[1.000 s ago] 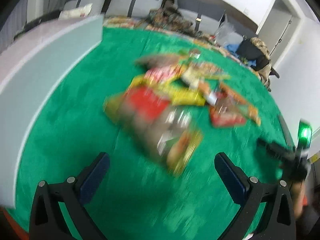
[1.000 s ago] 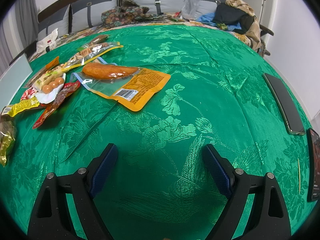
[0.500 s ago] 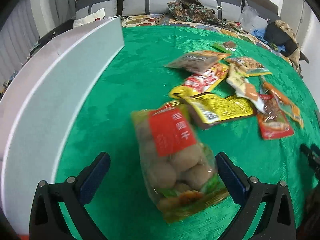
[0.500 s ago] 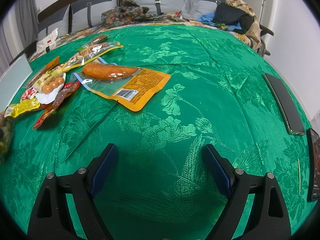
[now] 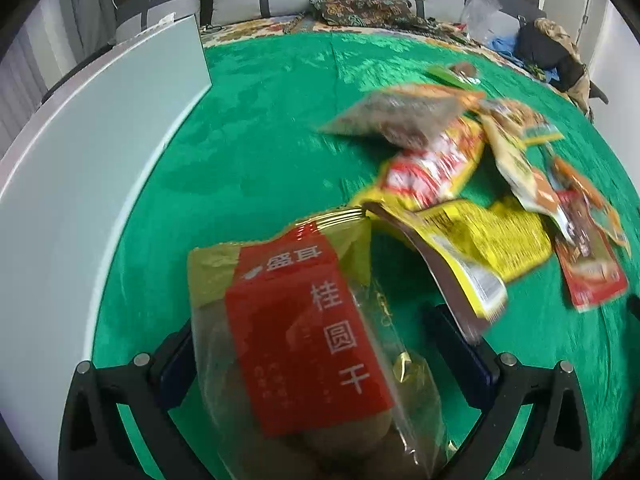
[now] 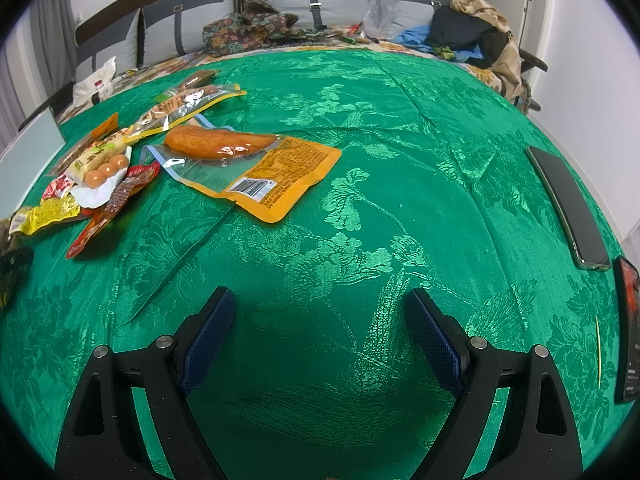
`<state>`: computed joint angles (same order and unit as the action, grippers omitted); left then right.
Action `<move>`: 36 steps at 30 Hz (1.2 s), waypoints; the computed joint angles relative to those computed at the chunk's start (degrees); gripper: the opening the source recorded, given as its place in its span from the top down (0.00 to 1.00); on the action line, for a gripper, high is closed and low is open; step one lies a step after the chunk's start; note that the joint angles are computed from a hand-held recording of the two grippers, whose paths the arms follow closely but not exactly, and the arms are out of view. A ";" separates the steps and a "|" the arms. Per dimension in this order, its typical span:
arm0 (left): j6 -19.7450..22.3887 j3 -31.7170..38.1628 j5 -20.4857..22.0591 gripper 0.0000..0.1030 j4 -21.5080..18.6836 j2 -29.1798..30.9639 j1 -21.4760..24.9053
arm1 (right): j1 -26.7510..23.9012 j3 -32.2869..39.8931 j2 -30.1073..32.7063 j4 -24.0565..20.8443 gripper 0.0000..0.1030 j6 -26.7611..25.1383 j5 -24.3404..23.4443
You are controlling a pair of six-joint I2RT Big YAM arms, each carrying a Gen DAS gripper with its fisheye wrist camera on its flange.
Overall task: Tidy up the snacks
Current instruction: 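Lift the dried longan bag with the left tool and hold it up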
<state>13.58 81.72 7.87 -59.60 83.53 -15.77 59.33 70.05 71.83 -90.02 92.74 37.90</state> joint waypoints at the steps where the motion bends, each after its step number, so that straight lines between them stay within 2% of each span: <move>1: -0.10 0.62 0.08 0.00 0.31 0.71 0.03 | 0.00 -0.01 -0.02 -0.01 0.12 0.00 0.00; 4: 0.25 1.61 0.85 0.00 2.95 2.34 -0.11 | 0.01 -0.05 -0.06 0.00 0.12 0.01 0.01; 6: 0.65 0.39 1.88 0.00 6.13 2.05 -0.22 | 0.00 -0.06 -0.05 0.03 0.12 0.00 0.01; 8: 0.27 -0.47 2.02 0.00 7.60 1.63 -0.28 | 0.01 -0.05 -0.09 -0.01 0.12 0.01 0.01; 36: -0.10 -0.58 2.19 0.00 7.83 1.64 -0.41 | 0.03 -0.05 -0.03 0.06 0.12 0.04 0.02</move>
